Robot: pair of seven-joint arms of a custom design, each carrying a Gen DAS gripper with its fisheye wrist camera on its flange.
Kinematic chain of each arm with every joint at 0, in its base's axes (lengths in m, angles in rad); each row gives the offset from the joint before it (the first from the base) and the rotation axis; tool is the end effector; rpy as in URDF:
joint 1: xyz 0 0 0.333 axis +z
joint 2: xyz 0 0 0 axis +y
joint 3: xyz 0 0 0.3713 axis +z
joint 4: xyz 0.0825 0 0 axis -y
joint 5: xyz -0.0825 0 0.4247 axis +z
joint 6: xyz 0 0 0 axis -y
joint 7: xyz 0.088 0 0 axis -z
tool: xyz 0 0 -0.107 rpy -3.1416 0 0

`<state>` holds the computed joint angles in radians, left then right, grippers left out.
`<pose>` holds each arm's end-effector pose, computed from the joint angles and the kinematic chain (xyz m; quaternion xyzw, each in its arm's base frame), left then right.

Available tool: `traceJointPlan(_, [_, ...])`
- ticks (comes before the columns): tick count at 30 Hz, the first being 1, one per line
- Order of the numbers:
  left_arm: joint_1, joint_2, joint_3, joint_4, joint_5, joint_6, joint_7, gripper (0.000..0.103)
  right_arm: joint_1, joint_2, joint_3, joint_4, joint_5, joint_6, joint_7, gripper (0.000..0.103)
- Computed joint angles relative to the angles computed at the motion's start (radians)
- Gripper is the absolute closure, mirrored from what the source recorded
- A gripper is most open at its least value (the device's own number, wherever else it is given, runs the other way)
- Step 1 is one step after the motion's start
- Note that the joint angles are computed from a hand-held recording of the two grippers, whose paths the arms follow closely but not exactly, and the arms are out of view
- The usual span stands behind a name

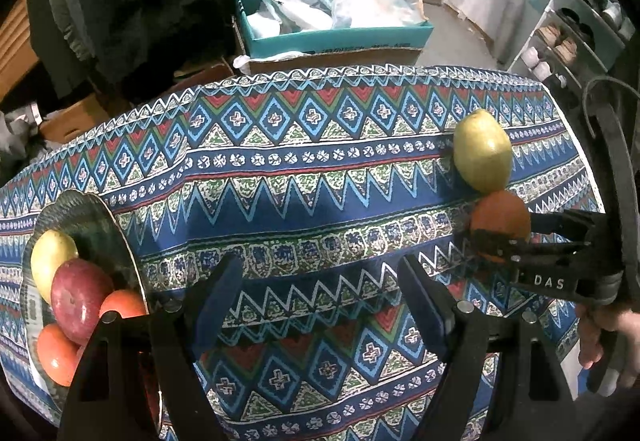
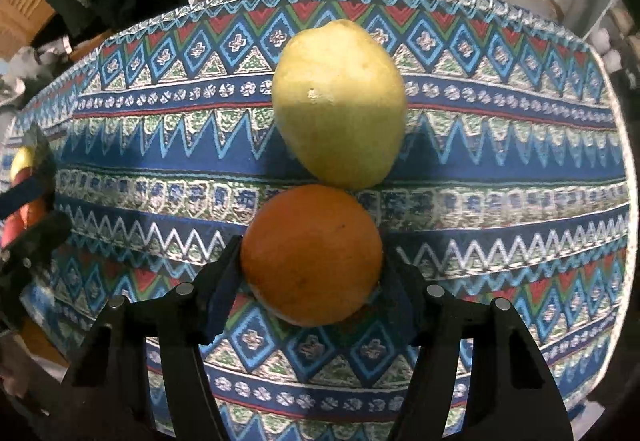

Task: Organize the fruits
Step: 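Grasp the orange with the right tool while the left tool approaches the yellow-green pear, then grasp the yellow-green pear with the left tool while the right tool lifts the orange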

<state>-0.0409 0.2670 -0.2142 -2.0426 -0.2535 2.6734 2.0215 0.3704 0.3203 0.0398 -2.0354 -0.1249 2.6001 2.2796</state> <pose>0.6486 -0.1536 0.3784 -0.5065 0.8369 -0.1941 0.0733 0.6095 0.2663 0.3352 -0.6268 0.7689 -0.0589 0.1117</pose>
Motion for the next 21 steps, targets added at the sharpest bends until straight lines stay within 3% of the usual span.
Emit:
traceJointPlan(10, [-0.007,-0.024,-0.035,-0.004,-0.069,0.006,0.059,0.022,0.011,-0.148,-0.036,-0.125,-0.140,0.037,0.178,0.038])
traceJointPlan(18, [-0.043,0.003,-0.050,0.060,-0.109,-0.040,0.049,0.022,-0.043,-0.239,-0.033,-0.190,-0.300,0.054,0.313,0.038])
traceJointPlan(21, [-0.056,0.018,-0.053,0.088,-0.111,-0.054,0.038,0.017,-0.066,-0.254,-0.031,-0.191,-0.366,0.035,0.344,0.038])
